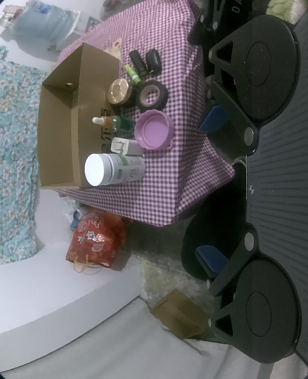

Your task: Organize rigid objects

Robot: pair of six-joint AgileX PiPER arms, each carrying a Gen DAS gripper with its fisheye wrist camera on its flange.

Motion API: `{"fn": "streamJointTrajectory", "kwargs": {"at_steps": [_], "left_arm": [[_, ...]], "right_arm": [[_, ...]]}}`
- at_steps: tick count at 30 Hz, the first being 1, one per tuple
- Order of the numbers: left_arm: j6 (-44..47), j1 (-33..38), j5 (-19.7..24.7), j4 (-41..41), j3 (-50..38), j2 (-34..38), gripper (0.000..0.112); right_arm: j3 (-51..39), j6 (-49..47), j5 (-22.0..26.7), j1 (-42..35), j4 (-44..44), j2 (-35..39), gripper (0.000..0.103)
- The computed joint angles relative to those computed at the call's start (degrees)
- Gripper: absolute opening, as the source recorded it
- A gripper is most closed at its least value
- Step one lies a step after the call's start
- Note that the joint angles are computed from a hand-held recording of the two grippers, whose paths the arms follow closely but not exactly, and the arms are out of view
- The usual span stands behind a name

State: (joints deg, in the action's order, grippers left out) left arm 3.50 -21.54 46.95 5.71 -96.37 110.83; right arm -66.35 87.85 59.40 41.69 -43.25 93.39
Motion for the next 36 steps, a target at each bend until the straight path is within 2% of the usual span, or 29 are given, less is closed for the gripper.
{"fn": "streamJointTrajectory", "kwargs": {"at_steps": [36], "left_arm": [[-0.20,0.02,-0.15,0.46,0.02,0.19,0.103]], "right_arm": [[0.19,1.13,0.25,0.04,-0.90,-0.09,0.103]]}}
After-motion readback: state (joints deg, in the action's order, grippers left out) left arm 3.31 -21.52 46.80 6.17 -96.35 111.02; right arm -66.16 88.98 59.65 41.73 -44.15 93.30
